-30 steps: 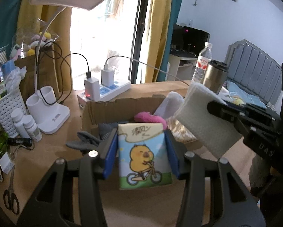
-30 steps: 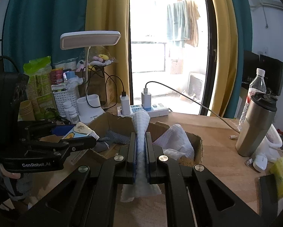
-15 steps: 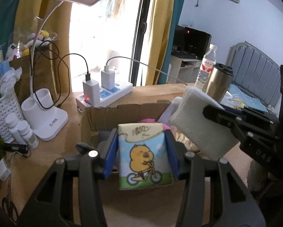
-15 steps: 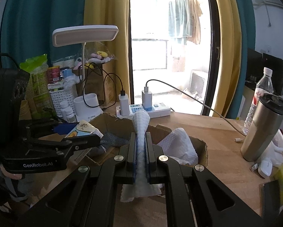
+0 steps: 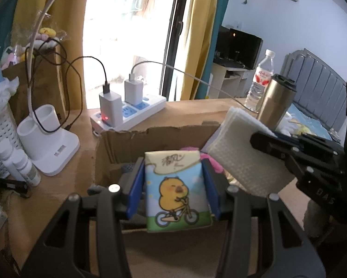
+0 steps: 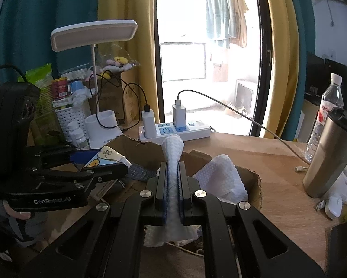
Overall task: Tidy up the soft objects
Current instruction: 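Carry the tissue pack and foam strip over the box with both tools, then lower the tissue pack and foam strip into the box and open both tools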
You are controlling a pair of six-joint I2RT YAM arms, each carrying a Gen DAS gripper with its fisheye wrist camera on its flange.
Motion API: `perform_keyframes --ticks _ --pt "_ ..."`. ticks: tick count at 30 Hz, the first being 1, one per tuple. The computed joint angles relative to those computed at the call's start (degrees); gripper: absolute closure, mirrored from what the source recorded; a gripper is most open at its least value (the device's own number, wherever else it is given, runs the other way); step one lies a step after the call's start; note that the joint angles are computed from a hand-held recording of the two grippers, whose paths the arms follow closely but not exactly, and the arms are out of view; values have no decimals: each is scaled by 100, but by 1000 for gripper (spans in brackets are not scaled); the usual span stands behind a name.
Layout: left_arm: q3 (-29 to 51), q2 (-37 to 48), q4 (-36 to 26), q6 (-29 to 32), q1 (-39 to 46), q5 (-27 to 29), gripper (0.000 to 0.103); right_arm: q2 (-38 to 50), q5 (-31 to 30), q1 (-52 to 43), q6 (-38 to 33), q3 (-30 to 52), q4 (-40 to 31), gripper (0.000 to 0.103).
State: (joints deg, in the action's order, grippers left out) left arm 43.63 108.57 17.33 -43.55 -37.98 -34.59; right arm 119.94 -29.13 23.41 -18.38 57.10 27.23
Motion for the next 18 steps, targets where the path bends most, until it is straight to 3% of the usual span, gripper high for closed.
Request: perform_keyframes --ticks 13,16,18 --pt "345 546 -9 40 316 457 52 242 -4 -38 27 245 -133 95" --pt "320 538 47 46 309 442 48 267 12 -35 16 278 -161 95" --pt "301 509 44 28 301 399 37 267 36 -16 11 283 -172 95"
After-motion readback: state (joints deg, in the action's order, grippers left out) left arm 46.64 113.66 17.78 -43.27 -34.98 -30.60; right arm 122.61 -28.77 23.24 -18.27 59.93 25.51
